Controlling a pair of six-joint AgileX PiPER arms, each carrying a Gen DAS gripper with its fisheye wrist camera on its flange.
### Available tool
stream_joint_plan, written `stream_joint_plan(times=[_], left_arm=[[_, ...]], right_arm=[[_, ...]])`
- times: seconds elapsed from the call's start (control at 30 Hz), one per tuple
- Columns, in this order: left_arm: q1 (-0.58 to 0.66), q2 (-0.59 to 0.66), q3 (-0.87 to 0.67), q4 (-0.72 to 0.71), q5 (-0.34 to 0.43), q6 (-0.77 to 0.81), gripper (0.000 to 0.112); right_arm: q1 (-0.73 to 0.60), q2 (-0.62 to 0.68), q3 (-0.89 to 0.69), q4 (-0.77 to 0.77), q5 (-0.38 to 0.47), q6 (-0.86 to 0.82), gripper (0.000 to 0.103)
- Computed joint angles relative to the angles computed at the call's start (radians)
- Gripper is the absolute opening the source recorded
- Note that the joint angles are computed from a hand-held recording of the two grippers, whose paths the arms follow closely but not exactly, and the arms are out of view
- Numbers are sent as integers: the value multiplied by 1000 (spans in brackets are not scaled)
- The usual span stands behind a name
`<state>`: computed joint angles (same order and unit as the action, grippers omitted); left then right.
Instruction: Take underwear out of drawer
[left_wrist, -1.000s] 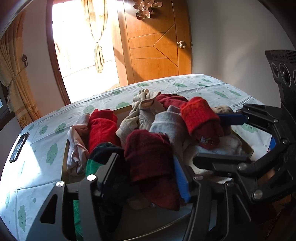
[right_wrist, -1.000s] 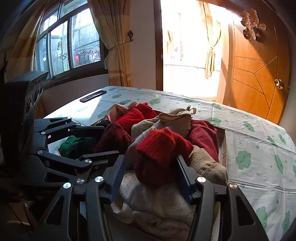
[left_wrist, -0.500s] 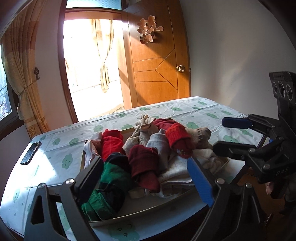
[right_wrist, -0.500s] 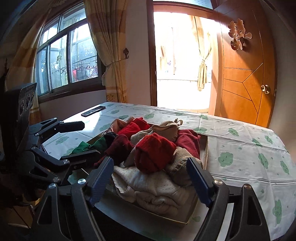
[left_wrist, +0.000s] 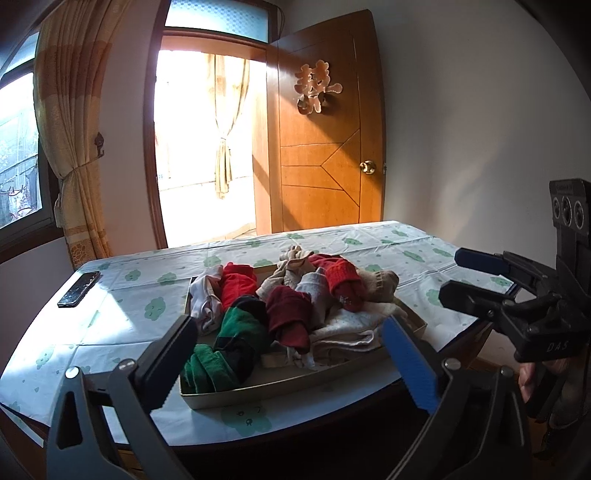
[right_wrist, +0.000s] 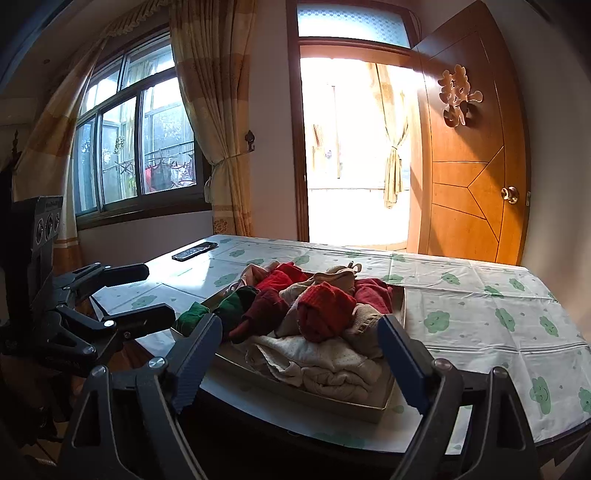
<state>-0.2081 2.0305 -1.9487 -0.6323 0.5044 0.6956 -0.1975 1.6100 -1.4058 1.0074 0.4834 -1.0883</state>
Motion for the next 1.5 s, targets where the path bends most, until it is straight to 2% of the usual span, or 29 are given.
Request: stream_joint_plan(times=[0.43,0.73,1.5], left_arm=[[23,-110,160,-90,-65,80,102],[40,-139,187,-102,-51,78,102],[32,-158,216,6,-70,-34,103]], right_arm=[[16,-82,71,59,-11,-49,89],[29,-118,97,69,-14,-67,89],[38,-138,118,99,-17,-101,89]])
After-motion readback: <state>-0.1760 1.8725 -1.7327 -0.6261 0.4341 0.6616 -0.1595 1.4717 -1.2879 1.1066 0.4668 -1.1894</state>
